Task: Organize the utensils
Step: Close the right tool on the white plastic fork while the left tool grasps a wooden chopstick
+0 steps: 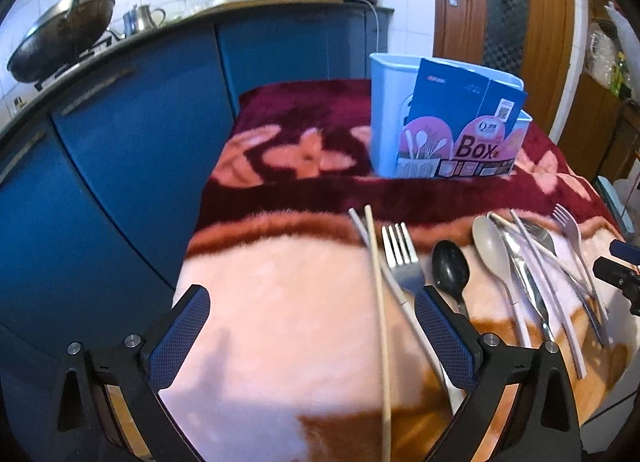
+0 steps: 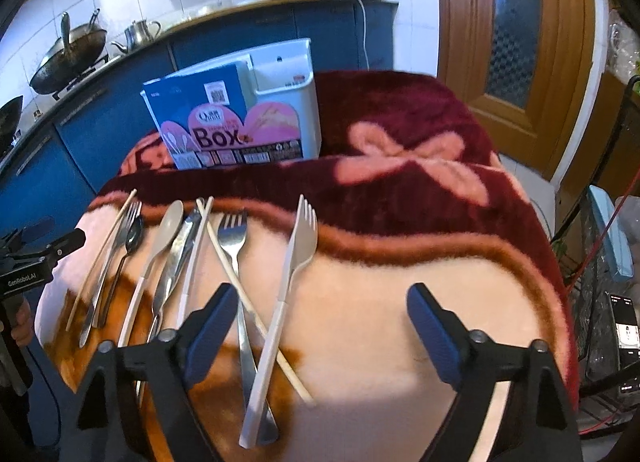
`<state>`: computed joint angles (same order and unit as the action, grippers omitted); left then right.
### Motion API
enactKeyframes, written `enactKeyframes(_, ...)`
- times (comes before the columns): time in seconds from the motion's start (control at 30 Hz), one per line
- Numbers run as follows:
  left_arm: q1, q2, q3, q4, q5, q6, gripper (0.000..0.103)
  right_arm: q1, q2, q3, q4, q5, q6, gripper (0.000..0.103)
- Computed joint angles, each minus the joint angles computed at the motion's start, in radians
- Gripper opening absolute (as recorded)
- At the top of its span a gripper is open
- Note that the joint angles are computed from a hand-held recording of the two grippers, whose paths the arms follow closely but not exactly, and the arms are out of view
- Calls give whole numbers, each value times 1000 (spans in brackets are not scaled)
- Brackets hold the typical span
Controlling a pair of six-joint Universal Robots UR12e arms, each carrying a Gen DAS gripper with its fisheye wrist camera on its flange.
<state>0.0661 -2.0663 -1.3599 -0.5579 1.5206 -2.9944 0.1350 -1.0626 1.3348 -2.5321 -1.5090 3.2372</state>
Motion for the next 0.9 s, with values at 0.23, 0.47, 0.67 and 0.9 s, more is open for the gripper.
enactKeyframes(0.23, 11, -13, 53, -161, -29, 7, 79, -5, 10, -46, 127, 23, -34, 69)
enactKeyframes(0.47, 17, -24, 79, -230, -50, 19, 66, -19, 23, -83, 229, 76, -33, 56)
enactKeyframes(0.67, 27, -42, 116, -315, -84, -2, 50, -22, 45, -132, 294, 102, -55, 47)
enactKeyframes(0.9, 31, -37, 124, -313, -144, 23, 49, -19, 76, -197, 382, 109, -86, 40)
